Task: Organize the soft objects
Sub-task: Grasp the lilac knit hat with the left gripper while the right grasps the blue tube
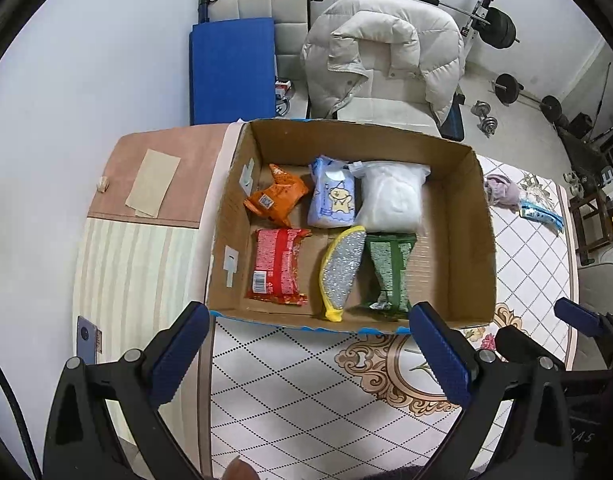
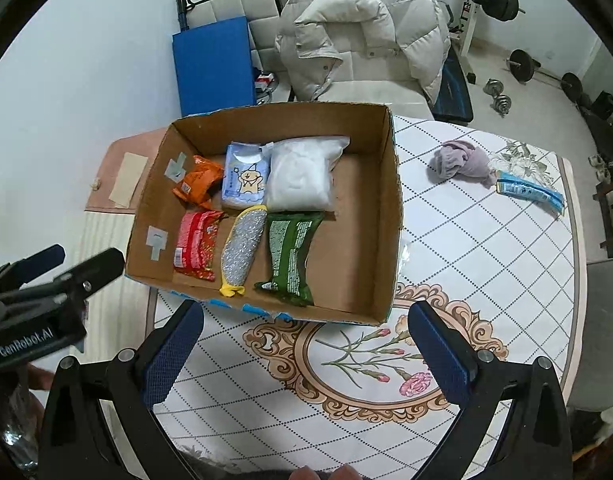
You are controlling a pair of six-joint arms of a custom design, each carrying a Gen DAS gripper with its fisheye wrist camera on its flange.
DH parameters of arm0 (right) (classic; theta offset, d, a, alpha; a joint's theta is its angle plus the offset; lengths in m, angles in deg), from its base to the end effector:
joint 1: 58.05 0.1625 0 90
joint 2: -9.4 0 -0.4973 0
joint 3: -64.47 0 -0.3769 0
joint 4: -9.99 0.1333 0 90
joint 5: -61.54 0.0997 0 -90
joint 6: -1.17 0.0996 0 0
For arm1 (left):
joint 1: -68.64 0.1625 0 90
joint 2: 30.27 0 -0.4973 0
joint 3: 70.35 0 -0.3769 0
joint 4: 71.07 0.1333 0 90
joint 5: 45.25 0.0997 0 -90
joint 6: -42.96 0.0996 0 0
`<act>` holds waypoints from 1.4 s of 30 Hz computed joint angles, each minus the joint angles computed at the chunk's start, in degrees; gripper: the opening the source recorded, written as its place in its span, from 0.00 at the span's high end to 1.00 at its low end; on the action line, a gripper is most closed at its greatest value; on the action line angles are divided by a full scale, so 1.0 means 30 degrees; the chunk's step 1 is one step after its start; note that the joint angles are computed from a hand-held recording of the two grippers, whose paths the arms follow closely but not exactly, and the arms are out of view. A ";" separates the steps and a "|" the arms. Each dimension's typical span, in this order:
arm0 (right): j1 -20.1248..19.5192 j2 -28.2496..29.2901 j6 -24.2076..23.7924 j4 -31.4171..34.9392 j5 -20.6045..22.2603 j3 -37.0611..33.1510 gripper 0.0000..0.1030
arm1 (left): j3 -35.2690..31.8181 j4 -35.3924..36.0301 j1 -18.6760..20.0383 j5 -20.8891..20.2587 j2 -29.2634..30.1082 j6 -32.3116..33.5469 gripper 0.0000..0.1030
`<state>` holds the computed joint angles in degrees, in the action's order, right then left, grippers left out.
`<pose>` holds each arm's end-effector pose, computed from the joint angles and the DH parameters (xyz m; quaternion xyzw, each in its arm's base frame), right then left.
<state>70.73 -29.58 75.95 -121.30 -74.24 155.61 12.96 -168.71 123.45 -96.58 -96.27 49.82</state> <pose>0.4883 -0.5089 0.0907 -0.2484 -0.8836 0.2761 0.2851 -0.2132 -0.6417 0.4113 0.3634 0.8676 -0.0036 0.3393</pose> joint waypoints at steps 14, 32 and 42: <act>-0.3091 -0.8220 0.3986 -0.8621 0.0736 1.2012 0.00 | 0.4967 -1.1628 -0.4274 -0.0752 0.4451 0.9759 0.00; -1.7074 -1.1258 -0.2151 -1.7824 0.8851 1.7955 0.07 | 0.2147 -0.6292 -0.4693 0.2090 1.3883 1.2067 0.22; -1.5722 -1.0745 -0.3343 -0.6936 0.5204 1.3253 0.55 | -0.0342 -0.1102 -0.3986 -0.1270 1.3792 0.4613 0.64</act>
<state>23.56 -61.82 65.92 -142.11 -58.63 195.37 11.93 -172.02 111.49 -100.39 -54.90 63.65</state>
